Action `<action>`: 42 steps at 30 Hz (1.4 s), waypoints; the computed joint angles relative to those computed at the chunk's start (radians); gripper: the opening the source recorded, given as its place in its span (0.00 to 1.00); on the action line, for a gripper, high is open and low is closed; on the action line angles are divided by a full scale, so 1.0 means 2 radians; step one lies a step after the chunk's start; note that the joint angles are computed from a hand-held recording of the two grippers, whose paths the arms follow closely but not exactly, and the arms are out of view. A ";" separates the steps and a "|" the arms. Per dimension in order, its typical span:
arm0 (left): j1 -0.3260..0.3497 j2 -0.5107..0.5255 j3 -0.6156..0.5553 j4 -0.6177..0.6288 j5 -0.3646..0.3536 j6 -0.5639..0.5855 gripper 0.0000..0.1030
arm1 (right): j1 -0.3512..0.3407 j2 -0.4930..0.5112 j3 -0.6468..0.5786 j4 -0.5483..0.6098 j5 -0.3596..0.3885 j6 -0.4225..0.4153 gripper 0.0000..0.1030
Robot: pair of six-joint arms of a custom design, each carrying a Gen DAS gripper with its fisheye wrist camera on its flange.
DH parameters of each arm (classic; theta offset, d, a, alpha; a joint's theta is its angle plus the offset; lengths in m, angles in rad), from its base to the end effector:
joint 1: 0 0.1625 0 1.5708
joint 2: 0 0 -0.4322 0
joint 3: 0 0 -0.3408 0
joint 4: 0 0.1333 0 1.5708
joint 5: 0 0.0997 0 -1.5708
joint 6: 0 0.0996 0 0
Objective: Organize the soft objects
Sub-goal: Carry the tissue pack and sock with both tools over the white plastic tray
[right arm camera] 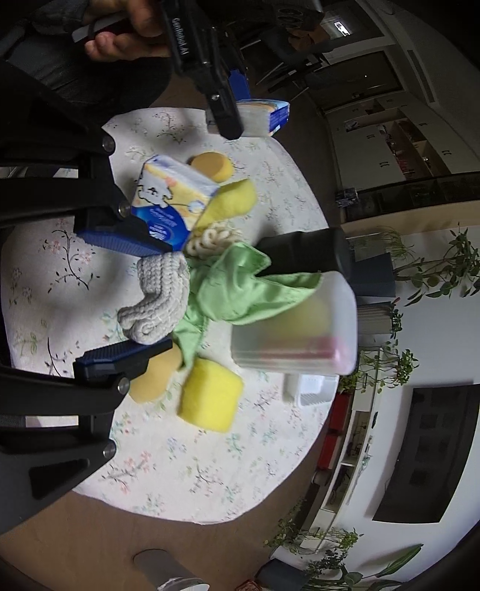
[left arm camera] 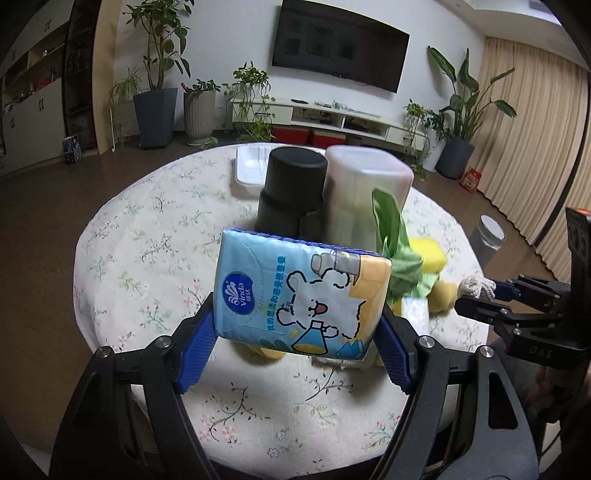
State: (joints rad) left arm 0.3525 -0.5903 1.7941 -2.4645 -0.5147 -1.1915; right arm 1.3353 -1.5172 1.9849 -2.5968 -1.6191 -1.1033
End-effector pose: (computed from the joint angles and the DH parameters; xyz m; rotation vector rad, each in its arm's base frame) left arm -0.4509 -0.4003 0.0078 0.2366 2.2594 -1.1058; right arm 0.0165 -0.4818 0.4089 1.1190 -2.4596 0.5669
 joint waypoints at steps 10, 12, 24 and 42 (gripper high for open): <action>0.024 -0.025 -0.022 0.040 0.017 0.028 0.73 | 0.013 0.023 -0.074 0.017 0.001 0.015 0.44; 0.032 -0.031 -0.030 0.051 0.023 0.038 0.73 | 0.017 0.032 -0.093 0.020 -0.001 0.019 0.44; 0.092 -0.037 -0.099 0.019 0.041 0.193 0.73 | 0.054 0.138 -0.250 0.048 -0.032 0.035 0.44; 0.192 0.043 -0.303 0.028 -0.014 0.412 0.73 | 0.102 0.339 -0.536 0.171 -0.077 0.041 0.45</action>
